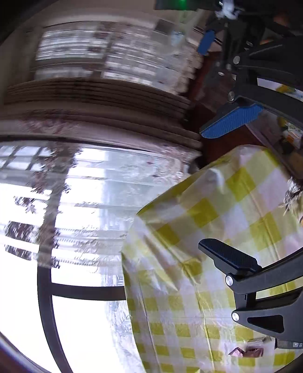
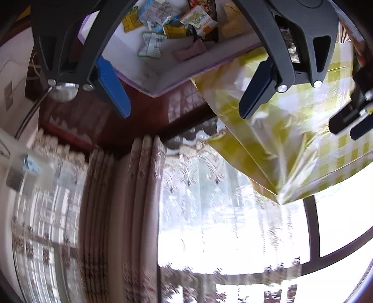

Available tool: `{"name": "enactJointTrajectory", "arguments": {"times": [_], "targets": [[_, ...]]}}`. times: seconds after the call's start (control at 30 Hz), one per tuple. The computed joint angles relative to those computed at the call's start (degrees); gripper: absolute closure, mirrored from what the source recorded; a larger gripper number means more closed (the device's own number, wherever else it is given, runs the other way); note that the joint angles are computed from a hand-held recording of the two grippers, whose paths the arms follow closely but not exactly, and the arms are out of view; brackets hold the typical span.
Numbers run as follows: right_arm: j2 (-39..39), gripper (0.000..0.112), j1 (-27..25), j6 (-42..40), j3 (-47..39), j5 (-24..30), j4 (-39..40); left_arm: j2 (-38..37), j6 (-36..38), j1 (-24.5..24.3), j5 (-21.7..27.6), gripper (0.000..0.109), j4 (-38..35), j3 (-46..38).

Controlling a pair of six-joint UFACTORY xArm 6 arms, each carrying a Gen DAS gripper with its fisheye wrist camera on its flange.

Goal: Organize snacks
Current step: 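Move both open tools back to the table, then grasp the white stick packet with the right tool while the left tool grasps the last pink packet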

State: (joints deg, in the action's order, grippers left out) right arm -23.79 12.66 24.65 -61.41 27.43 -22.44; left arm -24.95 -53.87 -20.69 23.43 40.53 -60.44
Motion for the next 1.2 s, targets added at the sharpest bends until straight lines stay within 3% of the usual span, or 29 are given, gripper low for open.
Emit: {"name": "enactJointTrajectory", "arguments": {"times": [0.07, 0.17, 0.33, 0.67, 0.8, 0.87, 0.97, 1.03, 1.2], "targets": [[-0.17, 0.013, 2.04, 1.20, -0.08, -1.50, -3.08, -3.62, 0.78, 3.92, -4.55, 0.018, -3.68, 3.61], [1.10, 0.013, 5.04, -5.66, -1.40, -1.27, 5.58, -5.71, 1.15, 5.90, 2.11, 0.017, -1.83, 3.13], [3.71, 0.013, 10.72, -10.73, -4.66, 2.08, 11.57, -12.28, 3.91, 11.61, 6.07, 0.010, -1.98, 6.88], [11.51, 0.013, 24.51, -8.70, -12.30, 5.15, 9.14, -16.90, 26.11, 29.13, 9.65, 0.009, -24.89, 10.59], [16.87, 0.013, 28.09, -11.09, -17.09, 6.54, 12.93, -16.25, 38.12, 35.90, 10.68, 0.009, -36.36, 11.40], [19.46, 0.013, 29.37, -11.78, -19.12, 6.86, 13.76, -15.06, 44.18, 38.56, 12.16, 0.012, -42.57, 11.28], [23.53, 0.013, 30.96, -13.40, -22.63, 8.52, 16.47, -13.16, 46.84, 41.65, 14.46, 0.024, -43.79, 11.38], [26.16, 0.013, 31.68, -14.32, -25.10, 9.99, 18.88, -12.11, 49.34, 43.90, 15.59, 0.037, -46.39, 11.83], [32.32, 0.013, 33.24, -17.35, -31.01, 14.02, 22.92, -10.18, 53.60, 47.41, 17.80, 0.051, -52.07, 13.27]]}}
